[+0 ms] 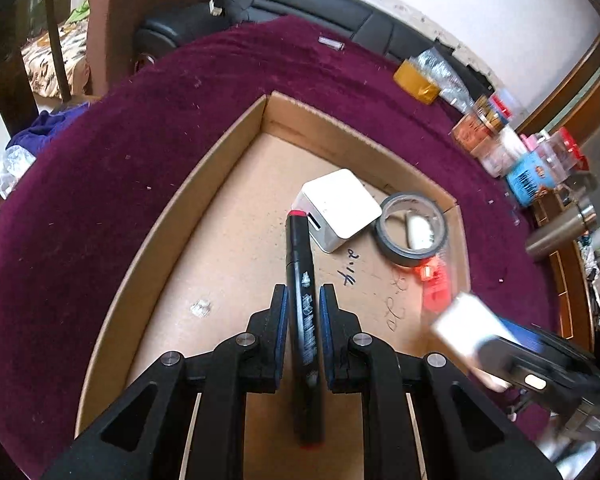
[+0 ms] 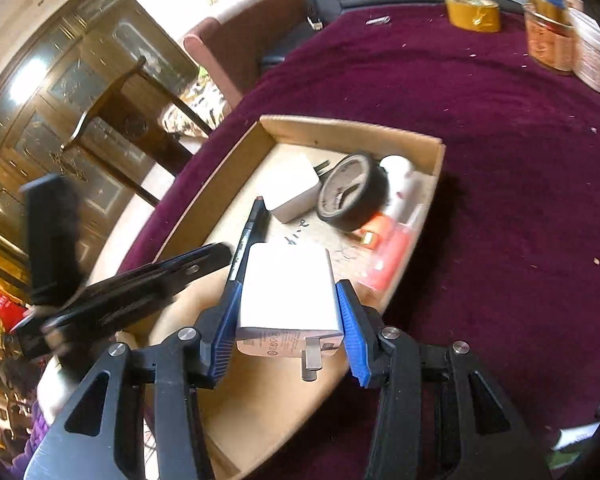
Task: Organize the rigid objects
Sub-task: 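Carry the marker and charger into the tray and open both grippers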
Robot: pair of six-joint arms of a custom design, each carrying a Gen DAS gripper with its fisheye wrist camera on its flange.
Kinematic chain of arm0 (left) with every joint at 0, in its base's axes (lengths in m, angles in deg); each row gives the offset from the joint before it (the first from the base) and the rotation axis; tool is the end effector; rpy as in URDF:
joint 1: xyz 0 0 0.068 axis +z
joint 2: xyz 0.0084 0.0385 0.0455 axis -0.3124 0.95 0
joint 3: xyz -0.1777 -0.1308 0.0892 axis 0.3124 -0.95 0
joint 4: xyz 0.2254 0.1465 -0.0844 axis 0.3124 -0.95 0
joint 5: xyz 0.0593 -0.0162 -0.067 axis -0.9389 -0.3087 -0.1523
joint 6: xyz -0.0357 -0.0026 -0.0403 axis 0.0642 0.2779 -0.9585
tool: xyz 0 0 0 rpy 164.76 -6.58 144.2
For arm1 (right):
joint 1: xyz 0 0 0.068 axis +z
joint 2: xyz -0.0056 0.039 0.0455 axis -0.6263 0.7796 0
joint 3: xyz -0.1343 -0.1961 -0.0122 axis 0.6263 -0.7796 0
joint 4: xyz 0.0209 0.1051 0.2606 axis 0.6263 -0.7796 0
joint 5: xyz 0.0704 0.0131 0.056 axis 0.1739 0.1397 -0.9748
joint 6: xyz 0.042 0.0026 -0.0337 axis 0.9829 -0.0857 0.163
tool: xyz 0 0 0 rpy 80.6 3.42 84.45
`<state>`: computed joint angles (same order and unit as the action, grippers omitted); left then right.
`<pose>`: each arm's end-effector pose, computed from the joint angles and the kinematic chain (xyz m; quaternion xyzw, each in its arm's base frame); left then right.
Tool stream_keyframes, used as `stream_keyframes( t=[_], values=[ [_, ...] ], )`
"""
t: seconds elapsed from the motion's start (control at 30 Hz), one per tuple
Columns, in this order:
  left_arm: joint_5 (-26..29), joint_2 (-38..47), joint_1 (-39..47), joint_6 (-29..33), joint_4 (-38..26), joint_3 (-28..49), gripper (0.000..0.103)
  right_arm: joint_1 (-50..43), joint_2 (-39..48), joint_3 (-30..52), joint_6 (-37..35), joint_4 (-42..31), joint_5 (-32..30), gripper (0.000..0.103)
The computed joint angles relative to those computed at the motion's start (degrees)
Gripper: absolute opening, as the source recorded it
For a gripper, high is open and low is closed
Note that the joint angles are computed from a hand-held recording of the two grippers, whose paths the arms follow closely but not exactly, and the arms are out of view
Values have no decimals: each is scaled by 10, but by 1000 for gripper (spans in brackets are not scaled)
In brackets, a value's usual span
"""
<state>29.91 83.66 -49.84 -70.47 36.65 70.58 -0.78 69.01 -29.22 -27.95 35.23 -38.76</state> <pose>0.3163 -0.2062 0.0992 0.1796 0.9350 -0.2295 0.2020 0.1935 0.1479 0.1190 0.1085 0.9332 0.2109 0.2701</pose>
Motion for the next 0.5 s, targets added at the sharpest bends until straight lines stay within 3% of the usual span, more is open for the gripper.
stream_keyframes(
  t=[0.07, 0.13, 0.2, 0.37, 0.5],
  values=[
    [9, -38, 10, 4, 15, -37, 16, 2, 49, 27, -1, 3, 6, 46],
    [17, -76, 20, 3, 34, -76, 33, -3, 79, 45, -5, 8, 11, 48],
    [31, -111, 35, 5, 54, -112, 41, -7, 73, 42, -12, 17, 12, 48],
    [65, -194, 69, 23, 75, -193, 43, -20, -32, 19, -15, -23, 45, 48],
    [68, -268, 91, 33, 102, -262, 44, -62, -40, 27, -21, -45, 57, 50]
  ],
)
